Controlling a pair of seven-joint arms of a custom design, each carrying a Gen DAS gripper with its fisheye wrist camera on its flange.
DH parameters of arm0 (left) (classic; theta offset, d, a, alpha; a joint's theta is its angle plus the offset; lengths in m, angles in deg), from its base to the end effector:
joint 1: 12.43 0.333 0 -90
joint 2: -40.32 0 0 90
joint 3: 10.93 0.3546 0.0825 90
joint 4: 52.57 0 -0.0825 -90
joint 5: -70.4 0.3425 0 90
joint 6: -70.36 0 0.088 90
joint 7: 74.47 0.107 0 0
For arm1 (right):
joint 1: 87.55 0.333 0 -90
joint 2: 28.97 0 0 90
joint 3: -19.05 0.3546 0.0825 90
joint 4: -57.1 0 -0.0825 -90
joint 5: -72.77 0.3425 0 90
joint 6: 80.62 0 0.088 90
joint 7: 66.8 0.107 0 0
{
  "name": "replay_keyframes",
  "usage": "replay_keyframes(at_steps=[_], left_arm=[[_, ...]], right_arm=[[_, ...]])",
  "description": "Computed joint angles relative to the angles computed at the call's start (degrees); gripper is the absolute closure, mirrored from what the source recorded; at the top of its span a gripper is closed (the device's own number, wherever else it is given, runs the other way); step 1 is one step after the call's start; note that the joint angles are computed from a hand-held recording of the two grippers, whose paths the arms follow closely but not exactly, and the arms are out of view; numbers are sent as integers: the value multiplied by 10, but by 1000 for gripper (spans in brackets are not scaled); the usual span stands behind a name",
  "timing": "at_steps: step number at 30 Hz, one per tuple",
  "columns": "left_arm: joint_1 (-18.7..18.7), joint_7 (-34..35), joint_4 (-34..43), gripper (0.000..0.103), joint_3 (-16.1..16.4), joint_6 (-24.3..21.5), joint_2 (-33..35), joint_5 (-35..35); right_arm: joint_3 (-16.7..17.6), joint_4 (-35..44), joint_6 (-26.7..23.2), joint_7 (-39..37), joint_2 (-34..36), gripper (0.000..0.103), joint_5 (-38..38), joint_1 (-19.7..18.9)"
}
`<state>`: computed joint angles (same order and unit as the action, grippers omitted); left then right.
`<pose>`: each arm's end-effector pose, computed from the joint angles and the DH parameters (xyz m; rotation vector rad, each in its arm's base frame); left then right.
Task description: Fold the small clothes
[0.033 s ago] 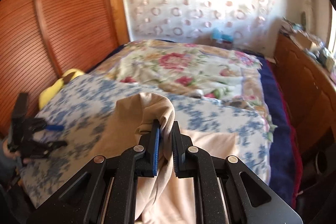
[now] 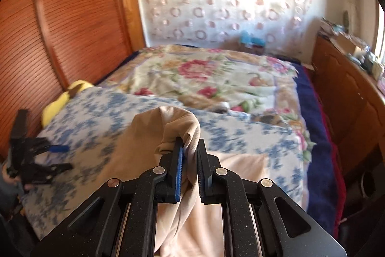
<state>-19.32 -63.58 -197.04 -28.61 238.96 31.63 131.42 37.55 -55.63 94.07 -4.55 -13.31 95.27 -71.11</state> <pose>0.3704 -0.2357 0.4366 -1.7792 1.8831 -0.7125 0.5428 0.3173 0.4945 -2.1056 1.0187 -0.4009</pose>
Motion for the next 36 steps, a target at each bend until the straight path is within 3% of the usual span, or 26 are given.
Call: replay_keyframes(at_steps=[2, 8, 11, 12, 14, 17, 20, 23, 26, 33, 36], left_arm=[[0, 0, -1, 53, 0, 1, -1, -1], [2, 6, -3, 53, 0, 2, -4, -5], [3, 2, -3, 53, -3, -8, -8, -8], [3, -4, -3, 53, -5, -15, -11, -9], [5, -22, -4, 53, -9, -15, -18, -1], [6, -51, 2, 53, -19, -14, -30, 17], [1, -70, 12, 53, -29, -12, -37, 19], [-6, -86, 31, 53, -45, -24, -31, 26], [-24, -111, 53, 53, -57, -46, -19, 46], [-85, -144, 91, 53, -61, -98, 2, 67], [-112, -143, 103, 53, -63, -136, 8, 72]], right_arm=[[-61, 26, -19, 49, 14, 96, -57, 38], [-140, 66, -63, 157, 52, 95, -167, 76], [-194, 55, -59, 241, 50, 81, -238, 111], [-193, 48, -53, 251, 46, 70, -245, 109], [-154, 18, -35, 237, 23, 61, -230, 71], [-132, -48, 1, 229, -23, 60, -227, 49], [-78, -112, 23, 182, -69, 59, -175, 5], [9, -172, 39, 34, -116, 57, -6, -50], [35, -203, 41, -84, -144, 54, 135, -43], [13, -260, 71, -179, -166, 53, 248, 33], [-4, -261, 78, -248, -163, 53, 334, 67]])
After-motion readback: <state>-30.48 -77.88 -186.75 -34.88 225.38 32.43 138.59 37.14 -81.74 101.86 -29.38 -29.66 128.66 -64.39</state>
